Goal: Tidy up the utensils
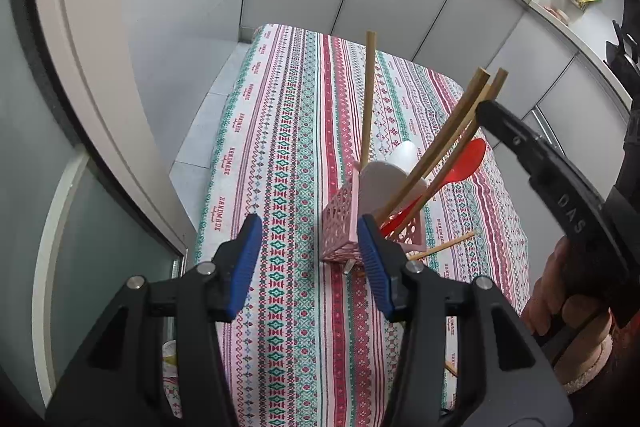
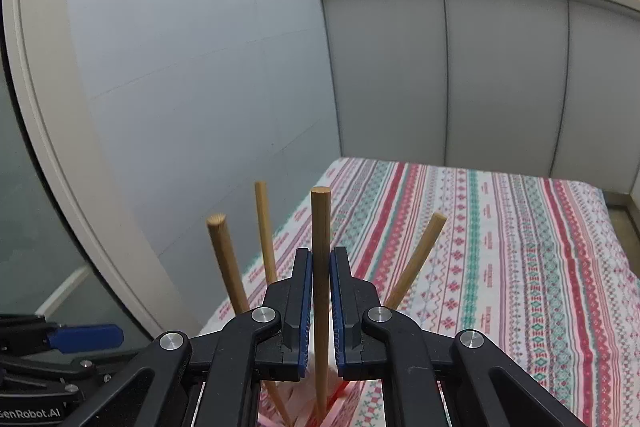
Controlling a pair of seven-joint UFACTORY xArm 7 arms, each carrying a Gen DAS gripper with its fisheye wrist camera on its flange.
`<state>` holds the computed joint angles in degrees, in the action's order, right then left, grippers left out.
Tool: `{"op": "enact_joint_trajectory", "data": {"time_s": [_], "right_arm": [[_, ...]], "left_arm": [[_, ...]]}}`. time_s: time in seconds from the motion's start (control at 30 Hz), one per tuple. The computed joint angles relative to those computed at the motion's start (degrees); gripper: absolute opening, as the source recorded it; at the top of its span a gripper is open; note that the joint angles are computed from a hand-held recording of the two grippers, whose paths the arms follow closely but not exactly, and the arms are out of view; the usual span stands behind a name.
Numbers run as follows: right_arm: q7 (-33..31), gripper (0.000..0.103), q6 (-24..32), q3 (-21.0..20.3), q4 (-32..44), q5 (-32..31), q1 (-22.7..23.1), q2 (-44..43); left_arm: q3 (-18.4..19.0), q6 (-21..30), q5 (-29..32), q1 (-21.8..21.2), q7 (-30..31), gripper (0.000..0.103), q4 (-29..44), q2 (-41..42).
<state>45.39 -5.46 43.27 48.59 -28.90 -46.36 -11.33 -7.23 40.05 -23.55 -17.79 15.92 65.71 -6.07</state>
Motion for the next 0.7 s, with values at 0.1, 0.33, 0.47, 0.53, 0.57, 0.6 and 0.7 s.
{"op": "enact_joint_trajectory", "data": {"time_s": [0.1, 0.33, 0.47, 0.53, 0.57, 0.6, 0.7], "right_arm": [[0.43, 0.007, 0.39, 1.84, 0.05, -1.10, -1.45, 0.26], [0.33, 0.009, 2.13, -3.60, 0.31, -1.36, 4.14, 0.92], [-1.04, 0.022, 2.27, -13.40, -0.86, 0.83, 13.64, 0.00], [-3.24, 0.026, 2.44, -20.54, -2.08, 3.31, 21.00, -1.35], [-4.07, 0.027, 2.70, -22.56, -2.49, 4.21, 23.13, -1.94], [-5.67, 0.027, 3.32, -25.81, -3.37, 5.93, 26.55, -3.16], [-9.31, 0.030, 5.82, -31.18, -5.18, 9.78, 32.41, -6.22]], "left_arm": [[-0.04, 0.09, 0.16, -0.05, -0.01, 0.052, 0.00, 0.02], [-0.30, 0.34, 1.13, -0.19, -0.40, 0.054, -0.06, 0.14], [-0.63, -0.06, 2.37, -0.41, -1.07, 0.061, -0.32, -0.03], [-0.73, -0.29, 2.77, -0.57, -1.21, 0.063, -0.44, -0.12], [-0.83, -0.38, 3.15, -0.66, -1.41, 0.064, -0.60, -0.27], [-0.84, -0.37, 3.36, -0.73, -1.46, 0.064, -0.60, -0.27], [-1.11, -0.62, 4.38, -1.08, -1.70, 0.066, -1.34, -0.93]]}}
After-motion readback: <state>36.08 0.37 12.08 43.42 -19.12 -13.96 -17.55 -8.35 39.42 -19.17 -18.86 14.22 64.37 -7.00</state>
